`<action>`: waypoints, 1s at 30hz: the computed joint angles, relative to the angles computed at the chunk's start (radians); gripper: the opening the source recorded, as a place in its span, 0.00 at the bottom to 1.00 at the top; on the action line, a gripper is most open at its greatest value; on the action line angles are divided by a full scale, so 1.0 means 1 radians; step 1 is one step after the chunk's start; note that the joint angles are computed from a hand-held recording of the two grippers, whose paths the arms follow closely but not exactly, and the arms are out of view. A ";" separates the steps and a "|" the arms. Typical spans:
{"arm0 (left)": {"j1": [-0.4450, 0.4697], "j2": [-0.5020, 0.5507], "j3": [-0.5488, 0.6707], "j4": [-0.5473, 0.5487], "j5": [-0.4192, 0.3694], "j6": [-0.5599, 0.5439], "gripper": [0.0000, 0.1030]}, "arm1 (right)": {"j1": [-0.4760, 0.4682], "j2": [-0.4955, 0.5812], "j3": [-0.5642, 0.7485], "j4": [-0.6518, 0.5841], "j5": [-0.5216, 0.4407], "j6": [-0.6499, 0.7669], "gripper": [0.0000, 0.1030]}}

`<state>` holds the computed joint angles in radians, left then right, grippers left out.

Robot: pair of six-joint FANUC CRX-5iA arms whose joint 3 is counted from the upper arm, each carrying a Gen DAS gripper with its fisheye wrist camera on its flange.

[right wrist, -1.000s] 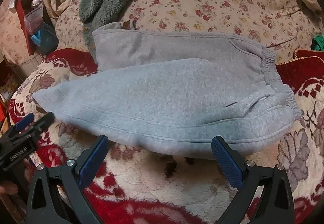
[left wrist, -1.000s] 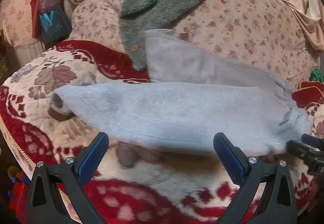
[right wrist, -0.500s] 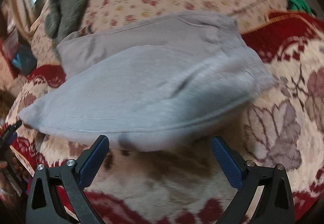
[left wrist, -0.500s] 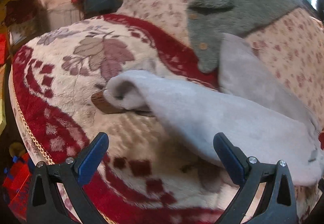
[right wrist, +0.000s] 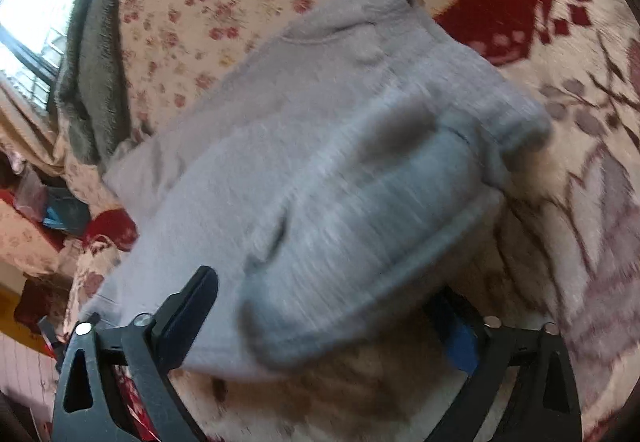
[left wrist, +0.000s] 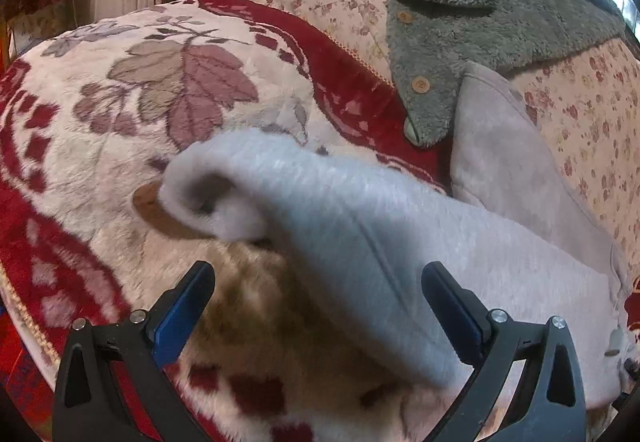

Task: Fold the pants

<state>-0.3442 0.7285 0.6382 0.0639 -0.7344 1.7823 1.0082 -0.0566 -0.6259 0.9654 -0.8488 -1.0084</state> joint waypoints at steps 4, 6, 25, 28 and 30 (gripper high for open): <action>0.001 0.051 0.082 -0.001 -0.032 0.028 1.00 | -0.037 0.010 -0.029 0.059 0.059 -0.056 0.55; 0.005 0.068 0.106 0.025 -0.040 0.023 1.00 | -0.051 -0.004 -0.053 0.100 0.092 -0.095 0.48; -0.017 -0.058 -0.090 0.556 0.029 -0.614 0.11 | 0.076 -0.243 -0.151 0.261 -0.102 -0.157 0.24; -0.020 -0.111 -0.216 0.668 0.064 -0.768 0.11 | 0.177 -0.262 -0.136 0.189 -0.191 -0.111 0.24; -0.018 -0.143 -0.291 0.695 0.066 -0.855 0.11 | 0.241 -0.273 -0.136 0.149 -0.239 -0.106 0.24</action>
